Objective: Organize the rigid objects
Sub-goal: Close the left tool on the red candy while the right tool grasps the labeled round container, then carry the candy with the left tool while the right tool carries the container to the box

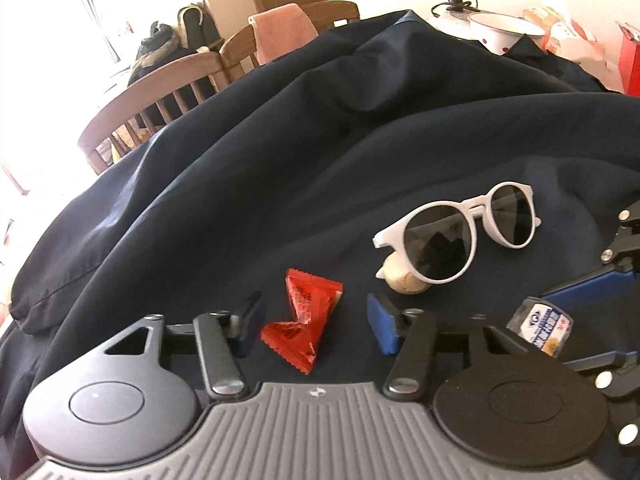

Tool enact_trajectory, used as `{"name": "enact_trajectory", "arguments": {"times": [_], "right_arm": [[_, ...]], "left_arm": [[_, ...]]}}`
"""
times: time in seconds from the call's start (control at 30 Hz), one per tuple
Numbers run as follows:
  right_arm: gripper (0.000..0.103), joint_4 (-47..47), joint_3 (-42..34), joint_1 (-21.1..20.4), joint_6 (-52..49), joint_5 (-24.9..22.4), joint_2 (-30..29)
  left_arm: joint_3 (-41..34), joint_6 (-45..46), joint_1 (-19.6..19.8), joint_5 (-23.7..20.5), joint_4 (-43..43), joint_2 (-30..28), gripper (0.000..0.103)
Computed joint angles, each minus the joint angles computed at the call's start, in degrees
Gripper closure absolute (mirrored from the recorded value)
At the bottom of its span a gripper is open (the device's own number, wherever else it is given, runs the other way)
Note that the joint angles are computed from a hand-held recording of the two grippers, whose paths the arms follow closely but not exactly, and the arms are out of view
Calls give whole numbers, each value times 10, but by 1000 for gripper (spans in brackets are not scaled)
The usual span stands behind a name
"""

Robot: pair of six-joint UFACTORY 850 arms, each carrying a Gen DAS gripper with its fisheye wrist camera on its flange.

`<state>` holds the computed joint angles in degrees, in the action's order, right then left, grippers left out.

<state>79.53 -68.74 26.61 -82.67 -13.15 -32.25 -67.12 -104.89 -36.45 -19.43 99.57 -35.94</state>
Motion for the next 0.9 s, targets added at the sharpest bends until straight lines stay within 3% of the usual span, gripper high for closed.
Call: {"name": "enact_trajectory", "arguments": {"times": [0.07, 0.2, 0.4, 0.9], "right_arm": [[63, -2, 0, 1, 5, 3, 0], [63, 5, 4, 4, 2, 11, 3], [63, 37, 16, 8, -30, 17, 16], [63, 86, 52, 33, -101, 11, 70]], "left_arm": [[-2, 12, -1, 5, -9, 0, 70], [-1, 27, -6, 3, -25, 1, 78], [18, 11, -15, -9, -59, 15, 80], [147, -182, -32, -27, -40, 132, 80]]}}
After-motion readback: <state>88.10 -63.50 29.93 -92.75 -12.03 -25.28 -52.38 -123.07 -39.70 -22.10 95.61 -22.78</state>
